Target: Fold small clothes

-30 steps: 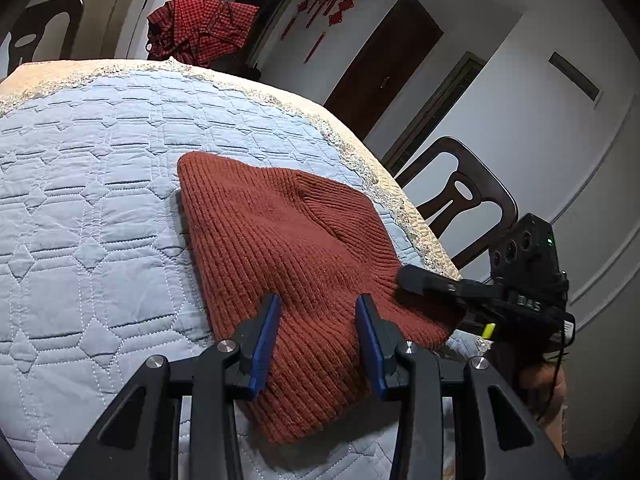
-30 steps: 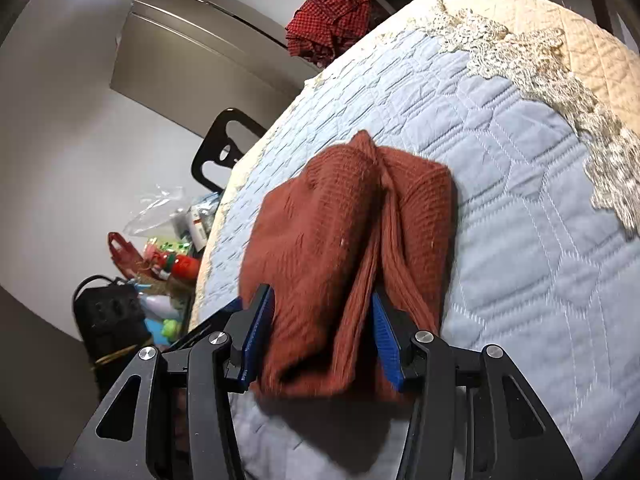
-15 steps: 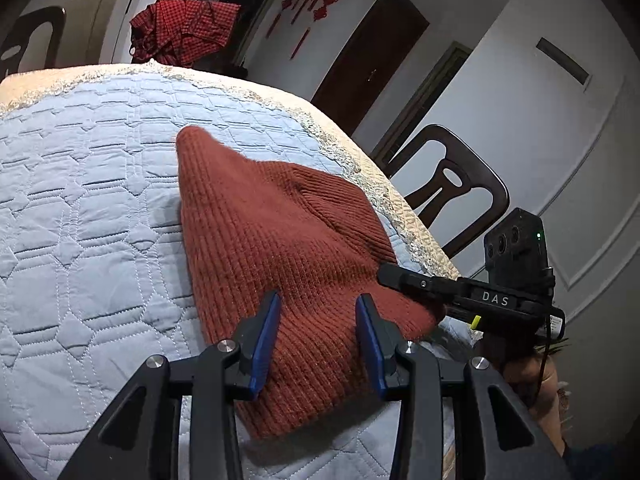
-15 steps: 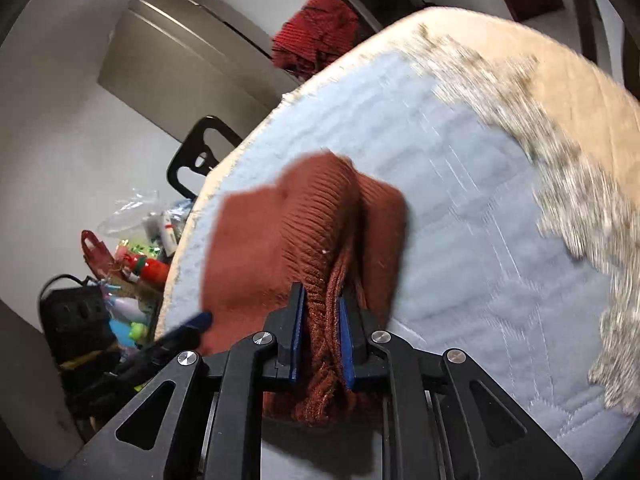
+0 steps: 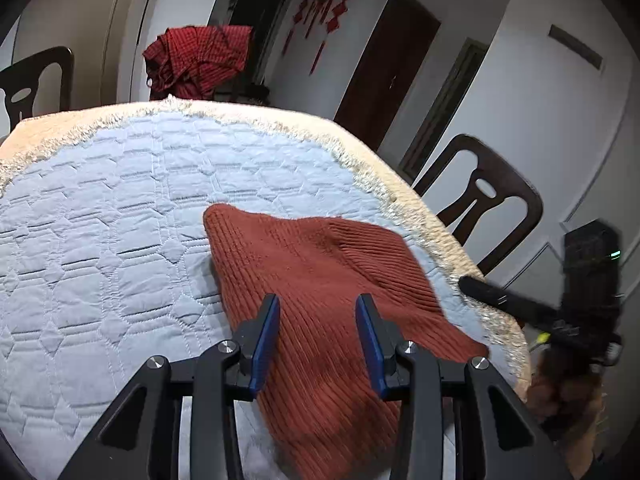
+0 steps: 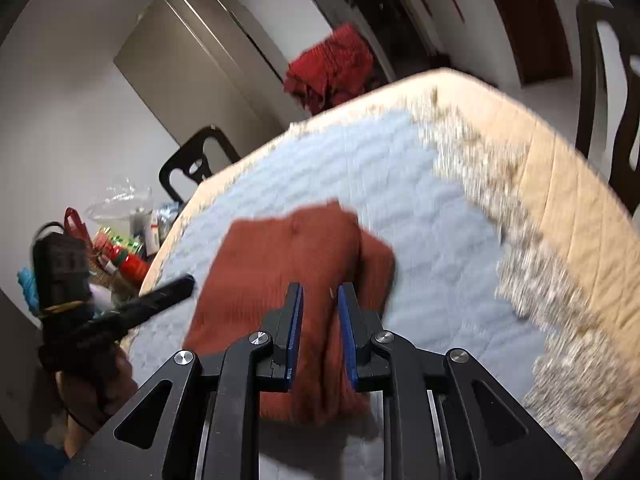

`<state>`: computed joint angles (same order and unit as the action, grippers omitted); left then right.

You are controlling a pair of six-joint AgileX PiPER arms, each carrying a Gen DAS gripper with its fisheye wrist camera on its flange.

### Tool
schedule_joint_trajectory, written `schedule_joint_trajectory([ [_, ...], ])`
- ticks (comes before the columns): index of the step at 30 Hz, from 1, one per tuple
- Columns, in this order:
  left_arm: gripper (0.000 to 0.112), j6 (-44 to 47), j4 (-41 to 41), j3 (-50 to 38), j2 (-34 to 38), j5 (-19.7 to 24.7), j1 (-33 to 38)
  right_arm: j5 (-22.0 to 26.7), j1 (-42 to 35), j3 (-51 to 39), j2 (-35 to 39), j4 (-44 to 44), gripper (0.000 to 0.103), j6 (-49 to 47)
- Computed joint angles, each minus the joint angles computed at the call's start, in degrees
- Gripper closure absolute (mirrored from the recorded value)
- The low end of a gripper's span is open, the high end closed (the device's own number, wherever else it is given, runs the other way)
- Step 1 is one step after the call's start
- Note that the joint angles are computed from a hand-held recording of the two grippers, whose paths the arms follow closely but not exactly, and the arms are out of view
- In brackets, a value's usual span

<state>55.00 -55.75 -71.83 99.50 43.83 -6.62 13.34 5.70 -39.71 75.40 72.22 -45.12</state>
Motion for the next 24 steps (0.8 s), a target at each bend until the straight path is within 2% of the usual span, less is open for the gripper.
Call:
schedule_joint_trajectory([
  [4,0.07,-2.84,3.12,-1.94,2.6,-2.41,-3.04,0.13,0.94,-4.62,4.08,-2.52,0.085,0.65],
  [6,0.07,-5.16,5.58,-2.77,3.79,-3.31,-4.14,2.05,0.02,-8.03,8.95,-0.66,0.085,-2.22],
  [9,0.07,-3.86,5.45,-1.9,3.93,-5.31,-4.92,2.46,-1.29,-12.21,15.98,-8.52,0.085,5.04],
  [11,0.07,-3.31,5.72,-1.57,3.64,-5.7,-5.07,2.85,-2.45,-12.31,17.53,-7.29,0.087,3.6],
  [13,0.07,-3.56,5.91,-1.62,3.22,-4.86,-4.56,3.93,-3.39,-11.66,16.61,-6.85,0.087,2.47],
  [16,0.07,-0.99,3.58,0.72,0.22,-3.14,-2.72,2.52,-2.44,-8.97,11.9,-13.18,0.087,7.32],
  [19,0.07,2.51,1.58,4.66,-3.93,-1.17,-0.48,3.47,-1.81,-4.49,5.22,-9.73,0.086,1.67],
  [22,0.07,5.85,0.38,9.5,-8.32,-0.72,1.05,1.19,2.92,-0.45,-0.94,-17.61,0.087,7.9],
  [24,0.07,6.54,0.5,11.84,-10.09,-1.11,1.01,0.56,5.22,1.14,-2.43,-19.75,0.087,9.8],
])
